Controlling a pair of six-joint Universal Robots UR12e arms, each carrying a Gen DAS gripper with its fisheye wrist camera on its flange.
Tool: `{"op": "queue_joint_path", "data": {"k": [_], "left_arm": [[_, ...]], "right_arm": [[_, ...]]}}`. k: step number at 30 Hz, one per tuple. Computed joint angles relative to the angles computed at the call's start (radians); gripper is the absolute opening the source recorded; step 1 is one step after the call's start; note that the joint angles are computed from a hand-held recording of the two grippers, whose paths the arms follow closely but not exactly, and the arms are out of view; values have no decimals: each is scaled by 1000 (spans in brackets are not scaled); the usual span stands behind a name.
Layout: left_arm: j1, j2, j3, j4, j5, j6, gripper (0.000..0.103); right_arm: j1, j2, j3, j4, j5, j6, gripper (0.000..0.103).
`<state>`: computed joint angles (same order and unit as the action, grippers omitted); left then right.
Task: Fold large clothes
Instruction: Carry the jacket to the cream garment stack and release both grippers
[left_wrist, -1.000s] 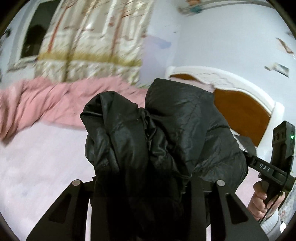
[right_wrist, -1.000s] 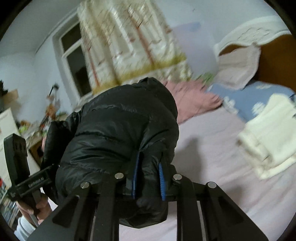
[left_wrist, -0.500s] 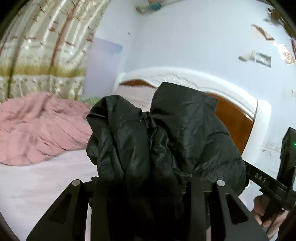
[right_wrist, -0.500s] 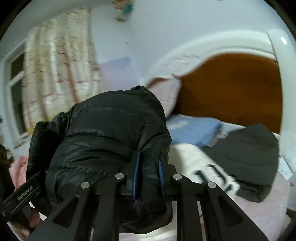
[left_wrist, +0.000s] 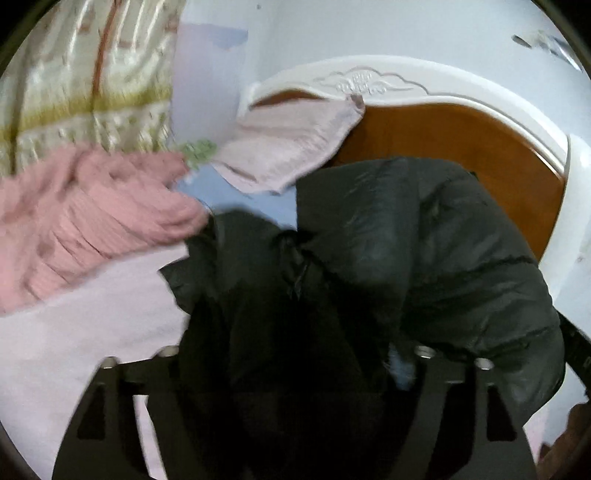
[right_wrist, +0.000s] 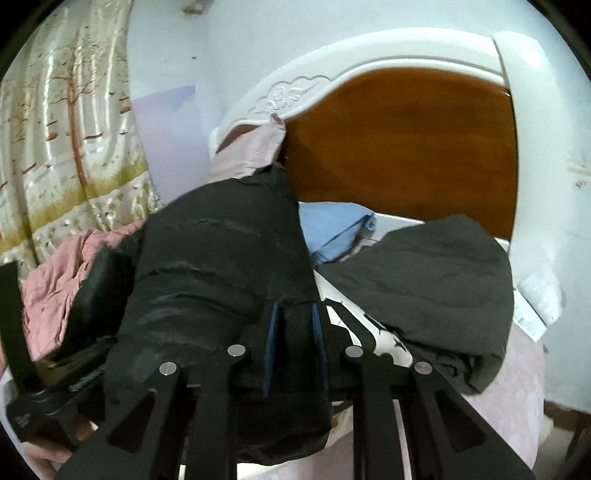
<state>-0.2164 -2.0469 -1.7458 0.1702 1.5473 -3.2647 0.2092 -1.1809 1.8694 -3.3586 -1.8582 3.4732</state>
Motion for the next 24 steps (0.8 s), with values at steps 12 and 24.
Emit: {"op": "queue_joint_path", "data": {"k": [12, 24], "left_arm": [[27, 146, -185, 290, 128, 72, 103], [89, 265, -471, 480, 64, 76, 103]], "right_arm": [[44, -79, 87, -100, -53, -64, 89], [212, -75, 181, -237, -156, -156, 103]]}}
